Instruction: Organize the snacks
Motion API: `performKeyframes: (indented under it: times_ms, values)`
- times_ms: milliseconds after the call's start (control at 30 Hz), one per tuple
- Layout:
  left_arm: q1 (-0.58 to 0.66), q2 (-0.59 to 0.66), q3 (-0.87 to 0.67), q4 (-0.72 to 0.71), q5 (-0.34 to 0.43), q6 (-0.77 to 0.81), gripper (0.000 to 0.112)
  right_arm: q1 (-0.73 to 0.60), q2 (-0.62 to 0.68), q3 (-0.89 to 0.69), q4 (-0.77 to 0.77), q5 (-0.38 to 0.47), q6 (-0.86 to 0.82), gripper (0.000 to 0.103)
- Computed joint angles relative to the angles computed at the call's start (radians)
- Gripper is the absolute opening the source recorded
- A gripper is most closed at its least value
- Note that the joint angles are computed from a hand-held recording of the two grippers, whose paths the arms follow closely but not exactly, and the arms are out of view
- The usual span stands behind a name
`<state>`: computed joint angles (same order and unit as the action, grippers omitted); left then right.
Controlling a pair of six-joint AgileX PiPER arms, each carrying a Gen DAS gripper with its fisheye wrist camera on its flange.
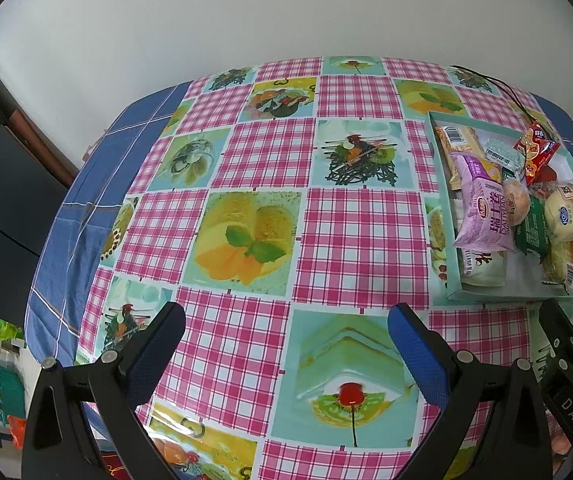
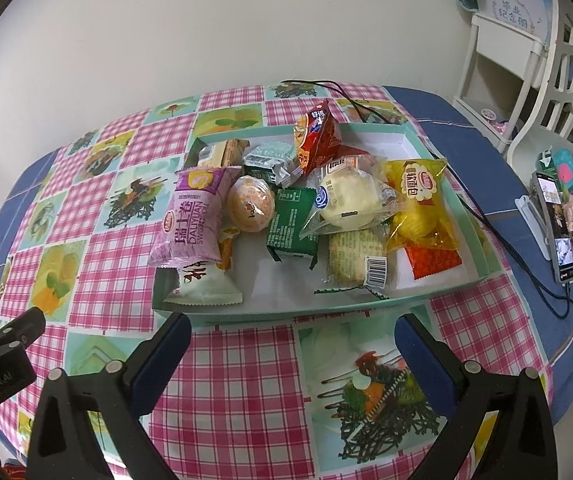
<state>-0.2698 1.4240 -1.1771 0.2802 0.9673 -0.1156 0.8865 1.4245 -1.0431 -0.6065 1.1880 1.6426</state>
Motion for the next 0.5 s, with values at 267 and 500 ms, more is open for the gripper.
performKeyframes:
  times_ms: [267,500]
  values:
    - [0.008,0.000,0.001,-0.002,-0.003,-0.003,0.101,0.002,-0.001,0.003,0.002,0.001,0.005,0.103]
    - [0.007,0.001,0.000,-0.001,-0.001,-0.005,0.101,0.001,0.000,0.003,0.003,0.000,0.005,0.103]
